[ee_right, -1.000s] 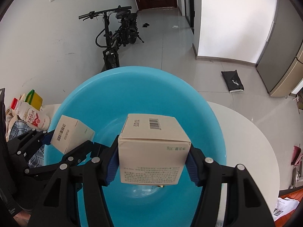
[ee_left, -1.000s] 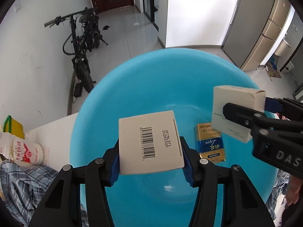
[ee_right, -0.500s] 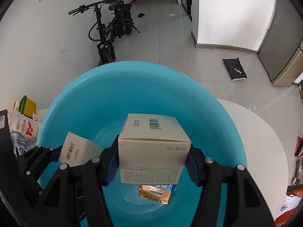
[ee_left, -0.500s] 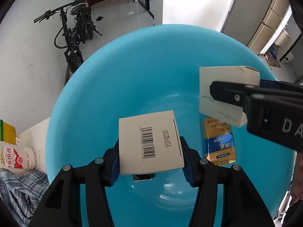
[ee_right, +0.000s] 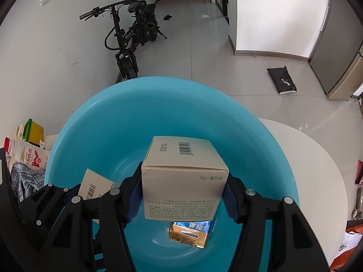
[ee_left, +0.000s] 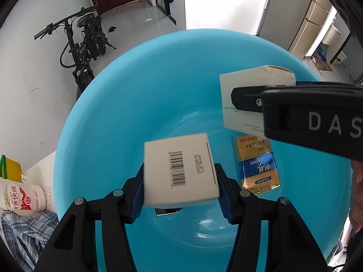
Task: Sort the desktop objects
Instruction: 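Lower the cream box into the basin and open the left tool while the right tool lowers its box, then open the right tool to drop its cream box into the basin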
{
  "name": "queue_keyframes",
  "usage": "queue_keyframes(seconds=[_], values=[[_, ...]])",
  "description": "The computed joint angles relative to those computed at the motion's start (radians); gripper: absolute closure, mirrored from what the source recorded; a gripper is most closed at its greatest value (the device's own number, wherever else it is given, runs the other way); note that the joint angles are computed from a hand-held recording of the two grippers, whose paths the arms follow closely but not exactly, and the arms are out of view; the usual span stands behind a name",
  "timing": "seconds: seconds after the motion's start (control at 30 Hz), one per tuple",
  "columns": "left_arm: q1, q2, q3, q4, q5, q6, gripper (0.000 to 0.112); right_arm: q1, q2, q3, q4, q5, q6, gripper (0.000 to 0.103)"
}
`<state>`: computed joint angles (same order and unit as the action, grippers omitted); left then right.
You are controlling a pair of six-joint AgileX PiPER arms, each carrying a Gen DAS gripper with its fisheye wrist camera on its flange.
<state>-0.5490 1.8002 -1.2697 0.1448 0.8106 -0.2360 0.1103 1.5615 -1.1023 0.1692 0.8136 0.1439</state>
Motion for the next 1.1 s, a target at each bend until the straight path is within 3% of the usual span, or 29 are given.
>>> queue_keyframes(seconds=[0.17,0.77,0.87,1.1], values=[[0.012,-0.031,0.019,-0.034,0.002,0.017,0.054,-0.004,-0.005,-0.004,0.012,0.01,0.001,0.044],[-0.025,-0.169,0.088,0.052,0.039,-0.077,0.054,0.041,-0.053,0.008,-0.001,0.04,0.093,0.043],[-0.03,-0.184,0.104,0.066,0.044,-0.089,0.054,0.04,-0.051,0.016,0.015,0.062,0.08,0.038],[0.0,-0.195,0.121,0.055,0.044,-0.078,0.054,0.106,-0.082,0.039,-0.116,0.075,0.166,0.03]])
